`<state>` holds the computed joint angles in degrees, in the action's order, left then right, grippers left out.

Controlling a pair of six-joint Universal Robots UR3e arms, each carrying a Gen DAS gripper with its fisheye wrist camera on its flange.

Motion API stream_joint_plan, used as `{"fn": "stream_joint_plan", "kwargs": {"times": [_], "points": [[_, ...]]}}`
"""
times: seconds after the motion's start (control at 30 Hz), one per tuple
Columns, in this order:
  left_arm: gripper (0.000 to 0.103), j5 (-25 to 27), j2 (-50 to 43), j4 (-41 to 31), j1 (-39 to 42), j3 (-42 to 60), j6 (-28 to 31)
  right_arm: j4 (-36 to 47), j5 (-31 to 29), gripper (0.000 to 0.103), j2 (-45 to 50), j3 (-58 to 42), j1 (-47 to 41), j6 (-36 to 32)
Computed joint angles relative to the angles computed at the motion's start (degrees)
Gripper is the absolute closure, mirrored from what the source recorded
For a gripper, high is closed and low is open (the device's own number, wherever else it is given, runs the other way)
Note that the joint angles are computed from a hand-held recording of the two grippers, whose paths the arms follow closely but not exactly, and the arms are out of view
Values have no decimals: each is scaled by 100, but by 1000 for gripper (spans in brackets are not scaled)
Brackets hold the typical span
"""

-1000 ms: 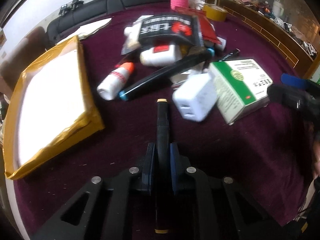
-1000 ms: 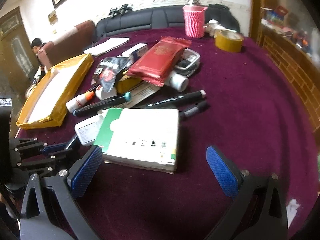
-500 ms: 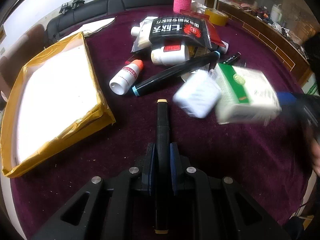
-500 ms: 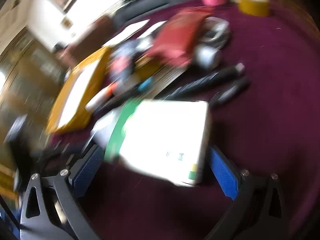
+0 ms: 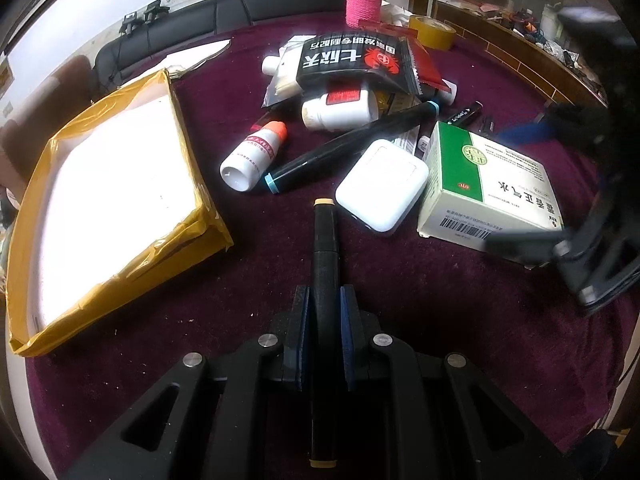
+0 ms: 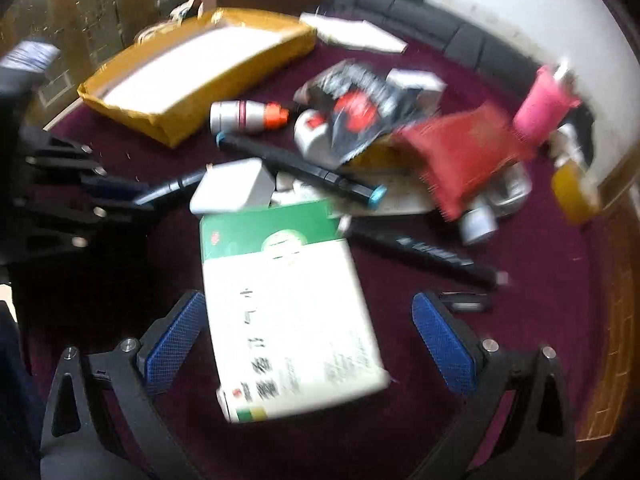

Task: Organize objects
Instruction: 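Lift the medicine box with the right gripper and carry it over the yellow tray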

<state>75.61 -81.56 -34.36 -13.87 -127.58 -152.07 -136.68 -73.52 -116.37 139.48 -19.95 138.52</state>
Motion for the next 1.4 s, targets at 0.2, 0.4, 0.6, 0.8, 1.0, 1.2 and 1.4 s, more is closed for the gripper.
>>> {"fn": "stream_joint_plan", "kwargs": {"times": [0.2, 0.4, 0.6, 0.8, 1.0, 1.2, 1.4], "points": [[91, -564, 258, -266, 422, -146, 184, 298, -298, 33, -360, 214, 69, 537], [91, -1131, 976, -1016, 1032, -281, 624, 3223, 616, 33, -2992, -78, -1244, 35], [91, -2005, 1998, -2635, 2295, -48, 1471, 2048, 627, 33, -2117, -420, -192, 1294], [91, -2431, 1939, -3443, 3607, 674, 2147, 524, 31, 33, 161, -1510, 1602, 2817], [91, -2147, 137, -2606, 3576, 2017, 1509, 289, -505, 33, 2505, -3670, 2828, 3672], [91, -1513, -1955, -2069, 2904, 3941, 615, 1150, -658, 33, 5040, -6947, 3250, 4250], [91, -885, -3895, -2402, 2484, 6215, -31, 2223, -641, 32, 7663, -10547, 3266, 4794]]}}
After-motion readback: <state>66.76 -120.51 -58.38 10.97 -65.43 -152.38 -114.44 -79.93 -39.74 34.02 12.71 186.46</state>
